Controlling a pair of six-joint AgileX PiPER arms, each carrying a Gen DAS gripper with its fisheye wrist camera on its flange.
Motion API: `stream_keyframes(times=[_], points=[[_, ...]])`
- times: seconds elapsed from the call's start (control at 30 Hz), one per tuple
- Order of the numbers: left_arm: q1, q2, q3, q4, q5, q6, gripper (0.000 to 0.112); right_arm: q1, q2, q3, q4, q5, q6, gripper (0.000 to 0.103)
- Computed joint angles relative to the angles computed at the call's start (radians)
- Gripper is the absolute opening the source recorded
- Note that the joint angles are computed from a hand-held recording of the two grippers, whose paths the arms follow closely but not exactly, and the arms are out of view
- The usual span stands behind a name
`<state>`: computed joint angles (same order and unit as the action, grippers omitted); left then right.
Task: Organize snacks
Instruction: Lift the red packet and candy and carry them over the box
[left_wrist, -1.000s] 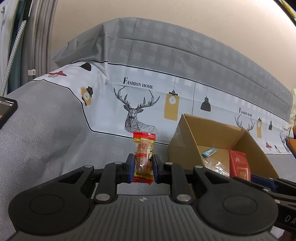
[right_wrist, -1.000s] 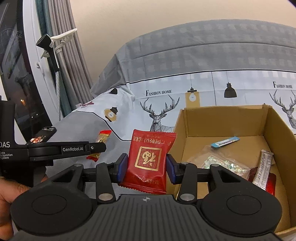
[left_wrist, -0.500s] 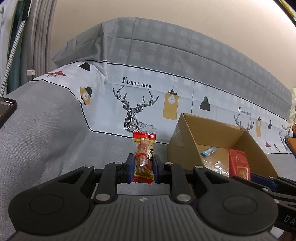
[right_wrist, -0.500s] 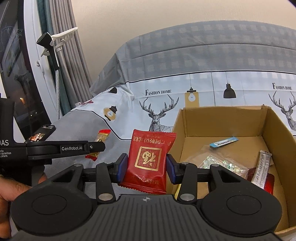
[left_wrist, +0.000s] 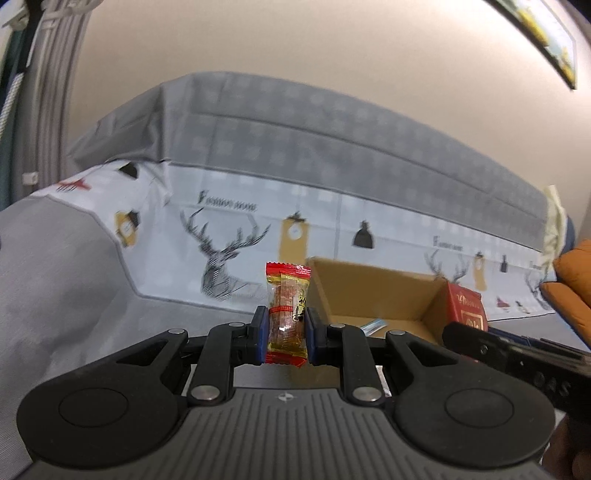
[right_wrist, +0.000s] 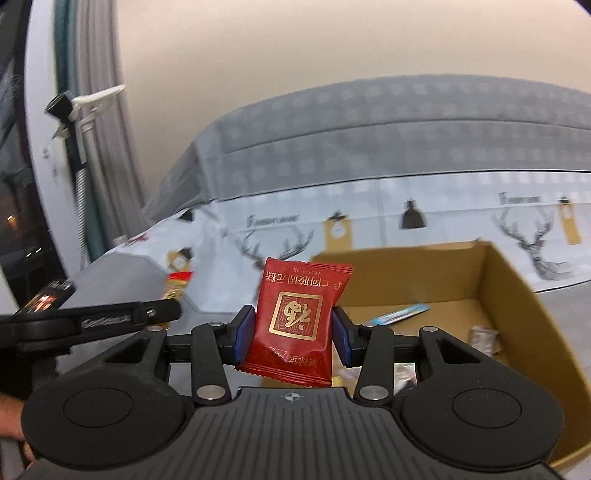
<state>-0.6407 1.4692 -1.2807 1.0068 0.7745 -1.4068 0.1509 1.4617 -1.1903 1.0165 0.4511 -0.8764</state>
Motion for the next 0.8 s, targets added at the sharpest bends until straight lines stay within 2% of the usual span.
stream_keyframes(times=[0.17,0.37,0.63,0.8], points=[[-0.029,0.024,-0.010,0.055,-0.034,-0.029,0.022,-0.027,-0.006,0.007,-0.108,-0.088,0.128,0.048],[-0.039,0.059,-0.028,0.084,-0.078,-0.051,0.022,-0.081,-0.011,0.017,-0.223,-0.134,0.264,0.048],[-0.065,0.115,-0.058,0.149,-0.143,-0.067,0.022,-0.137,-0.016,0.035,-0.258,-0.152,0.305,0.048],[-0.119,0.180,-0.096,0.273,-0.113,-0.075,0.022,-0.153,-0.012,0.038,-0.270,-0.151,0.307,0.048]])
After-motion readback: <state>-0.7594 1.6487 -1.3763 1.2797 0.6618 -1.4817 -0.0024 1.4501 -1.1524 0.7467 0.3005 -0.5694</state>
